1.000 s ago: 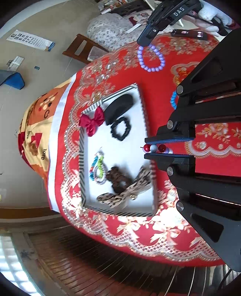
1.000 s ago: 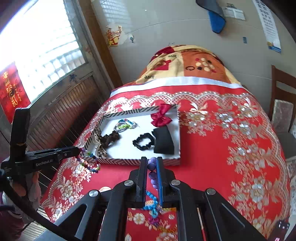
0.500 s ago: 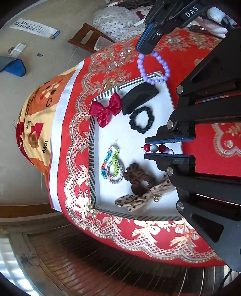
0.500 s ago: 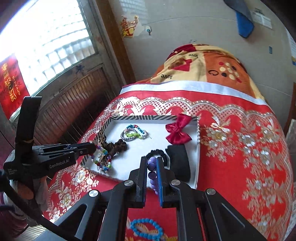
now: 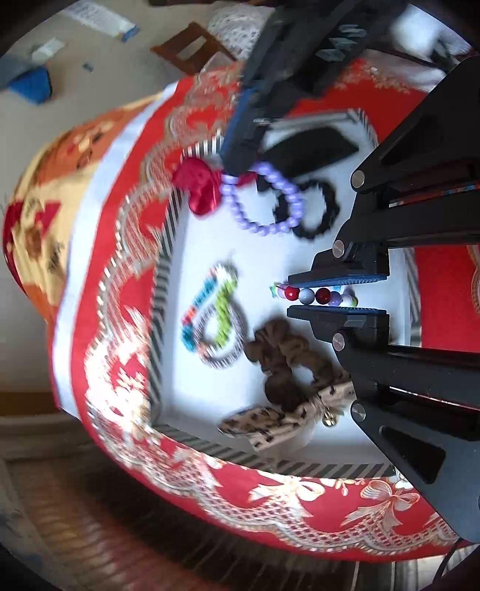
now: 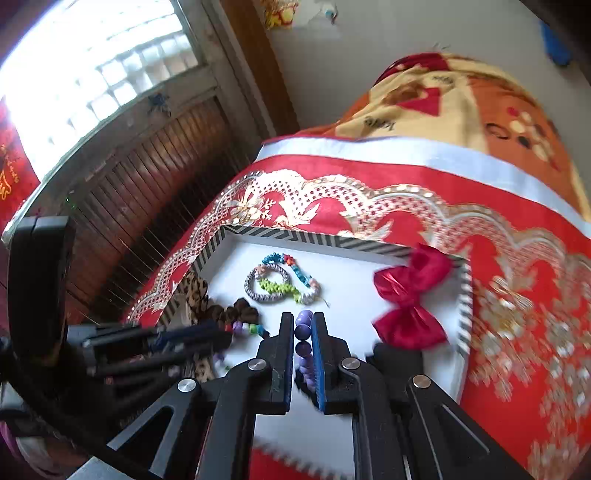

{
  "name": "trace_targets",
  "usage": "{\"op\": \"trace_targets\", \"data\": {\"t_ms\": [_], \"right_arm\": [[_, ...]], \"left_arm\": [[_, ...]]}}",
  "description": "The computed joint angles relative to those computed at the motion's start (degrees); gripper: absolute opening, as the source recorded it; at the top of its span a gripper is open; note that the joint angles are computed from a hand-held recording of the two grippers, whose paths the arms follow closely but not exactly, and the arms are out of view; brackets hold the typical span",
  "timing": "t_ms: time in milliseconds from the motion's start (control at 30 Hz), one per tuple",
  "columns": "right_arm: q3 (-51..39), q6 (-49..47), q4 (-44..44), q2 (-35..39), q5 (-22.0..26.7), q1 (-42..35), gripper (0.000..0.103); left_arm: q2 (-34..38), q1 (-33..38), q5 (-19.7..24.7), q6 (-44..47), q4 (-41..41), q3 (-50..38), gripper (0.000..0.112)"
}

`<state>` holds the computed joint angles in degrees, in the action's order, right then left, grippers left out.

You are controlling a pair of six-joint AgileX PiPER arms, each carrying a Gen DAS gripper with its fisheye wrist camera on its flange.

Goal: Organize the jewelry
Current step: 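Carry both bracelets over the tray and open both grippers to release them, then withdraw both grippers toward the blue and amber bead bracelets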

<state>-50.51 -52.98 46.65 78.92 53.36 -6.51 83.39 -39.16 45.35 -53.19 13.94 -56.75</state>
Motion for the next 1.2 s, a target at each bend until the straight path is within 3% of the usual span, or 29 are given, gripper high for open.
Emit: {"op": "trace_targets", "data": {"t_ms": [200, 400, 433, 500, 567, 667, 800, 1200], "right_arm": [[-6.7, 0.4, -2.8, 14.0, -9.0, 6.0, 0.009], [-11.4, 0.3, -4.3, 22.1, -14.3, 6.8, 0.009], [-11.9, 0.3, -4.2, 22.8, -14.4, 6.7, 0.009], [-12.7, 0.9, -4.1, 23.6, -13.6, 6.4, 0.009], [-12.8, 1.5, -4.6, 23.4, -12.4, 6.1, 0.009], [-10.0, -0.7, -2.8, 19.8, -10.7, 4.7, 0.013], [-6.0, -2.9, -0.4, 13.7, -7.0, 1.4, 0.036], [11.3, -1.5, -3.8, -13.3, 3.5, -10.3, 0.038]], "left_arm": [[0.1, 2.6, -0.8, -0.4, -1.1, 2.9, 0.008], [1.1, 2.5, -1.1, -2.3, 0.3, 3.1, 0.011], [1.4, 2.6, -1.4, -2.0, 0.1, 2.9, 0.013], [1.6, 2.8, -1.7, -1.8, -0.2, 2.9, 0.032], [1.5, 2.6, -2.1, -2.9, 0.5, 3.1, 0.039], [1.2, 1.7, -1.6, -4.5, 1.8, 3.1, 0.040], [-0.3, -0.9, 0.0, -8.2, 5.2, 3.6, 0.040], [-6.7, -13.3, 8.4, -18.6, 13.9, 6.0, 0.040]]}}
